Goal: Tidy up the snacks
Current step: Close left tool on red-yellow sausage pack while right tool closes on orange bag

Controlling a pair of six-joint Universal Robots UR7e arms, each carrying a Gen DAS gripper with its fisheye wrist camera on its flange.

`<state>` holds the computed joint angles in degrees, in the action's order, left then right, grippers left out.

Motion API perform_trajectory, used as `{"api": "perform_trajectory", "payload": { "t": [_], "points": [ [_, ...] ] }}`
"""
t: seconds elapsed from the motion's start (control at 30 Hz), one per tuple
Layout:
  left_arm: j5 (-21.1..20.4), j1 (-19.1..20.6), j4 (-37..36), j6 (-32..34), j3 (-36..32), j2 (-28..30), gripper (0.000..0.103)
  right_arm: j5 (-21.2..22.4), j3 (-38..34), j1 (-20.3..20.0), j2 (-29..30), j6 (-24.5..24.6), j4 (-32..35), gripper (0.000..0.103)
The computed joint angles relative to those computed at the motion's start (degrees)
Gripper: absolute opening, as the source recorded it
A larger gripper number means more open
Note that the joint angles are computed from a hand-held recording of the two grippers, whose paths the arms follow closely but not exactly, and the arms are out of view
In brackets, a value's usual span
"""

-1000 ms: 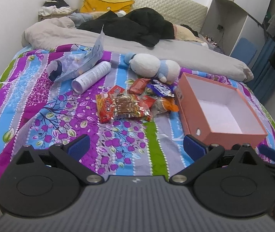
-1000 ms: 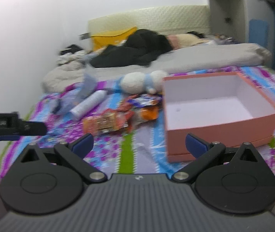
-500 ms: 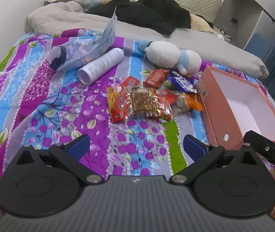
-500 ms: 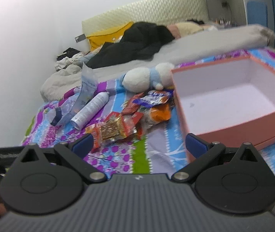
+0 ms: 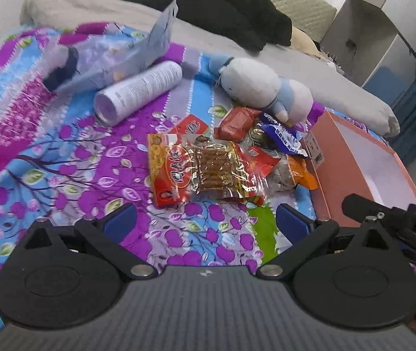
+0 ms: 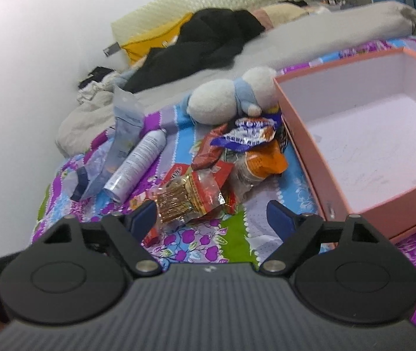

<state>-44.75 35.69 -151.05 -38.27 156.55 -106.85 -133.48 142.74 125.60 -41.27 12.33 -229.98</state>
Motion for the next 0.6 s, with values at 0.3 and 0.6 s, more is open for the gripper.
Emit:
{"api": "perform_trajectory", "payload": {
  "t": [0.3,0.6],
  "points": [
    [-4.99,13.66,-25.35,16.30,-5.04,21.32,0.102,2.44,-3.75,-7.16,2.74,0.62,1.41,0.080],
    [-7.75,22.36,-31.82,20.98,-10.30,31.92,0.102,3.27,-8.18,-13.88,7.31,-0.41,-1.29,0.080]
  ]
}}
